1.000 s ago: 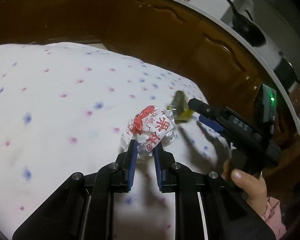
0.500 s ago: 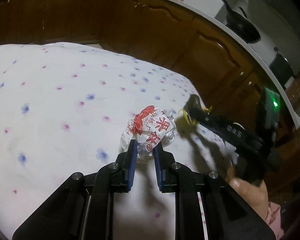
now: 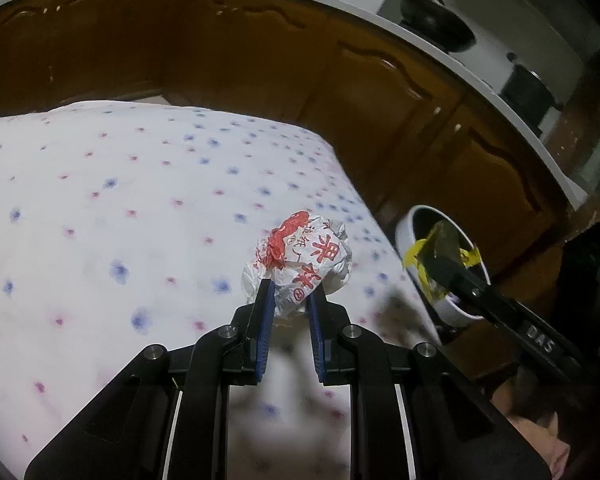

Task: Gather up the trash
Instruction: 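Carry both wrappers over the bin and open both tools to drop them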

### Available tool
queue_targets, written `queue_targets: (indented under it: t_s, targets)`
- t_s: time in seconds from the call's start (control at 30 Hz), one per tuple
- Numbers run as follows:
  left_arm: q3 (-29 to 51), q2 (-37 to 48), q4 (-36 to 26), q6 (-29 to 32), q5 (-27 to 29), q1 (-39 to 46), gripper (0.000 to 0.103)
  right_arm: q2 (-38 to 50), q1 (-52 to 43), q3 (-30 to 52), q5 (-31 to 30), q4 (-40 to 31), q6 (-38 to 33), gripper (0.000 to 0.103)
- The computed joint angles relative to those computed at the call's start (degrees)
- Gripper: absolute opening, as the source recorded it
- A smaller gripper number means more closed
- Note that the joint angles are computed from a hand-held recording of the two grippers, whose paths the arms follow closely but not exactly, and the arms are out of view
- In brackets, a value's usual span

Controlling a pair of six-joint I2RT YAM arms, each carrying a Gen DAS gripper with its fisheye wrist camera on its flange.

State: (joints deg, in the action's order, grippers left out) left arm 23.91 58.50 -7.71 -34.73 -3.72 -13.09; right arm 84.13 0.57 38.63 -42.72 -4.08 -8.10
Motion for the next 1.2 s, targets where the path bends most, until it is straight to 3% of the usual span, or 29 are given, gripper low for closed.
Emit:
queue_targets:
  t_s: [0.27,0.5,1.2]
  targets:
    - [4.1,2.4,-2.0,-1.3,-7.6,-9.6,0.015,-4.0,-9.0,-0.9,-3.8,-5.6,-5.5,0.031]
    - [8.5,7.6,-2.0,-1.6,-11.0,-15.1,0.015,-3.4,-16.9,0.6,-5.6,-8.6,-9.2,0.031]
    - [21.0,21.0,-0.8,1.2,-8.8,-18.2,0.015,6.3,-26.0,8.0,-4.9,-8.0,-12.0,0.031]
